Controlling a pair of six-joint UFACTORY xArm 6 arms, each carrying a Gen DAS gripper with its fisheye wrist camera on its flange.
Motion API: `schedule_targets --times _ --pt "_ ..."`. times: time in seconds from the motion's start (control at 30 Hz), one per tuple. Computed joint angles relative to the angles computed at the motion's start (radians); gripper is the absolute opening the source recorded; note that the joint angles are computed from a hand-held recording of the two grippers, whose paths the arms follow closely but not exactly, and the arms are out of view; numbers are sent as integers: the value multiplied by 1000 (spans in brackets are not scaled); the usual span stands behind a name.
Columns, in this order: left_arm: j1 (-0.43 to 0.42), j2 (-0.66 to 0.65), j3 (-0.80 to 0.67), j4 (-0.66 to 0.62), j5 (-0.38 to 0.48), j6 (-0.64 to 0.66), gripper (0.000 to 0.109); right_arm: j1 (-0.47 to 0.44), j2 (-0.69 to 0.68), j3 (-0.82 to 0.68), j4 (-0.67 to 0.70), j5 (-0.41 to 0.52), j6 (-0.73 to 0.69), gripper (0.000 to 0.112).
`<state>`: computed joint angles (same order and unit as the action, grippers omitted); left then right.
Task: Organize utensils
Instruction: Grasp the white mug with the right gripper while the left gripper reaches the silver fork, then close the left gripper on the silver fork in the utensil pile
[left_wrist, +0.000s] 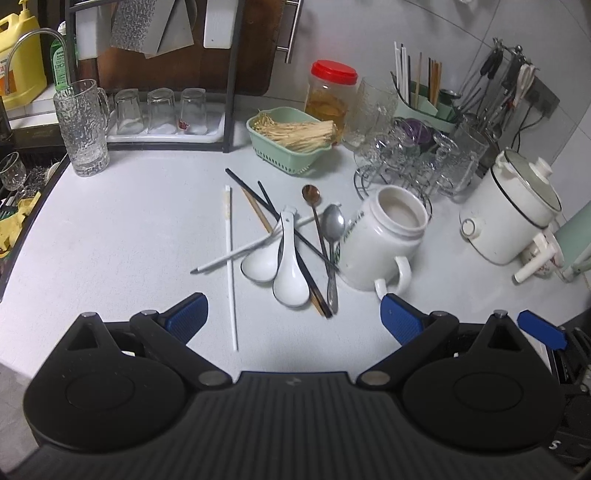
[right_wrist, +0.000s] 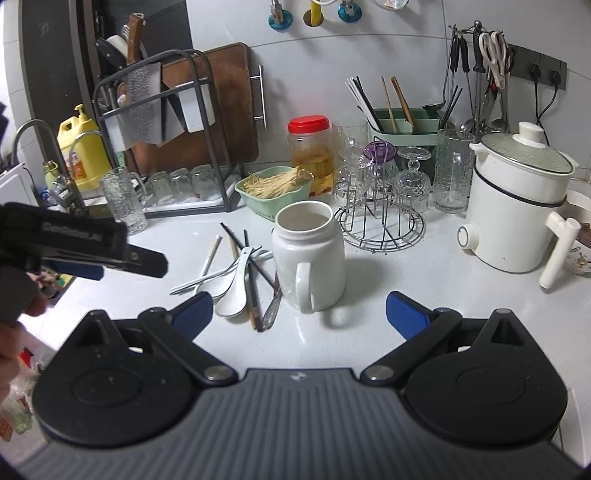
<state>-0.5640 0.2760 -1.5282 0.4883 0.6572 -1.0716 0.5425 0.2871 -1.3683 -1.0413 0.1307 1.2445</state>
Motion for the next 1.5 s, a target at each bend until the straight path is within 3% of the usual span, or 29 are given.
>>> schedule_targets --times 0.27,0.4,0.7,0.83,1.03,1.23,1.33,1.43,1.5 --pt "55 52 -7 -81 -113 61 100 -7 131 -121 150 -12 -175 102" --pt "65 79 -40 -99 -119 67 100 1 181 -175 326 11 -349 102" --pt "88 186 -140 -186 -142 150 92 3 263 -269 510 20 -577 102" --pt "107 256 -194 -217 -156 200 82 -1 332 -344 541 17 -646 100" --pt "133 338 -275 -315 -146 354 66 5 436 -494 855 75 -975 98" --pt "155 434 -374 -388 -105 498 48 6 494 -579 1020 120 -1161 98" --pt "157 479 -431 -378 -77 548 38 -1 532 -648 996 157 -1188 98" --pt "156 527 -503 -386 -46 605 35 -4 577 -731 1100 200 -1285 98" --pt "154 556 -551 -351 -24 620 33 -4 616 -794 1095 230 -1287 98"
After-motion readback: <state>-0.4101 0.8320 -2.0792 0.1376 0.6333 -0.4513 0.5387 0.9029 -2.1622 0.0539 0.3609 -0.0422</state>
